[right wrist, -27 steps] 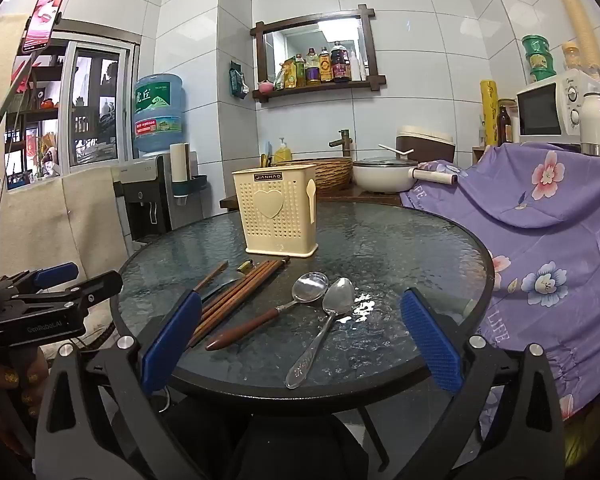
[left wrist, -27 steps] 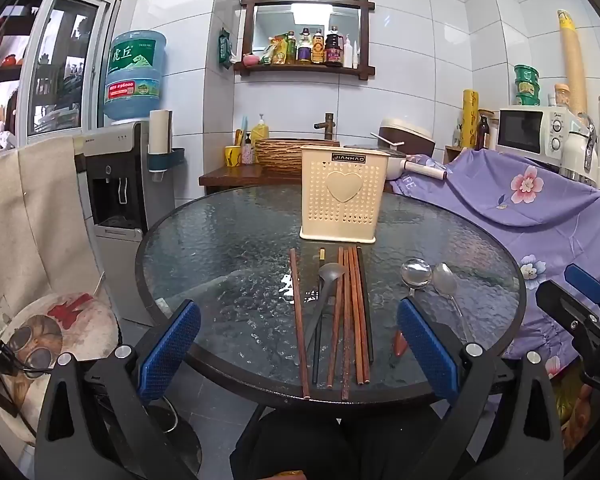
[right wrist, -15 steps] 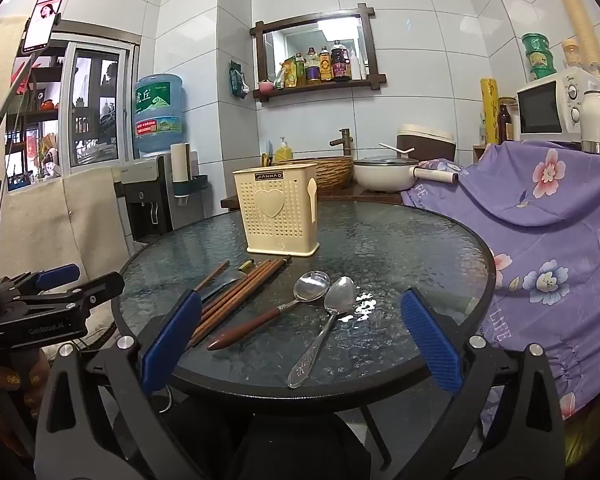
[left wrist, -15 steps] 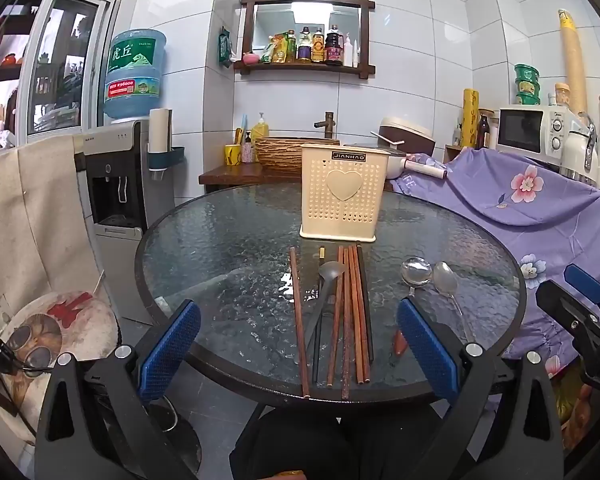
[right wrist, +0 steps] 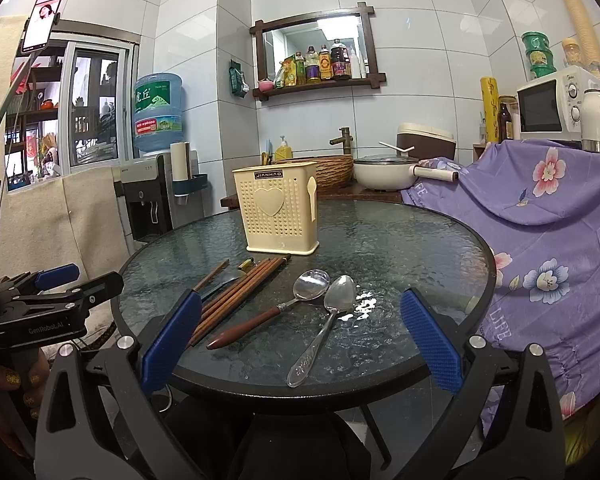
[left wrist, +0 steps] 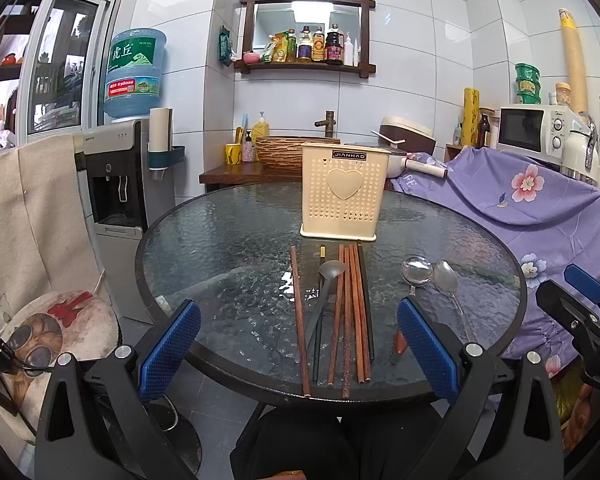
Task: Organize utensils
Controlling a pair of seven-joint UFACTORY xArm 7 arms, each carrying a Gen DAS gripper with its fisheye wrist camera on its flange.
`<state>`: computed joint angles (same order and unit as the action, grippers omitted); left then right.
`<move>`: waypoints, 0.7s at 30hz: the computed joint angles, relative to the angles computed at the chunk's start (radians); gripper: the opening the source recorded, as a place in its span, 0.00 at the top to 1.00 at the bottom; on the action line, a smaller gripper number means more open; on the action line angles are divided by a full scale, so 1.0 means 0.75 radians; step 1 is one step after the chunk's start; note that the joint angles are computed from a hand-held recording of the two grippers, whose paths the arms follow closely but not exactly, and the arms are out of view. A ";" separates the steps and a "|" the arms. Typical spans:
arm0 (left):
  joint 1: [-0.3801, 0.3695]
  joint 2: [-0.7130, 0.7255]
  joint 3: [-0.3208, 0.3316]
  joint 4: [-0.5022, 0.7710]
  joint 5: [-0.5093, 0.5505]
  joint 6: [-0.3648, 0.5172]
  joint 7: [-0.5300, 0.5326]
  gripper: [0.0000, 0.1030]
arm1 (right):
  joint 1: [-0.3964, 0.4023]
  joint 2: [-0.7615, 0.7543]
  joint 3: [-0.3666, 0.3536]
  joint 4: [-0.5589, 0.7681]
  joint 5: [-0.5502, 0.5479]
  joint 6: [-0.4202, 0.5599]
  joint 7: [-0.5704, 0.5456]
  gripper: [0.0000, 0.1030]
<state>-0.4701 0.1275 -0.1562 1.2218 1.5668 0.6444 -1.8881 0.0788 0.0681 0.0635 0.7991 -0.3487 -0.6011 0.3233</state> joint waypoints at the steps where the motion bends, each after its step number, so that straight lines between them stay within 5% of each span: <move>1: 0.000 0.000 0.000 0.000 -0.001 0.000 0.001 0.06 | 0.000 0.000 0.000 0.000 0.000 0.000 0.000 0.05; 16: 0.019 0.029 0.006 0.006 -0.020 -0.028 0.012 0.06 | 0.000 0.032 0.005 0.017 0.010 0.024 -0.011 0.05; 21: 0.029 0.048 0.028 0.024 -0.148 -0.078 0.126 0.06 | 0.037 0.064 0.001 0.060 0.157 0.130 -0.145 0.05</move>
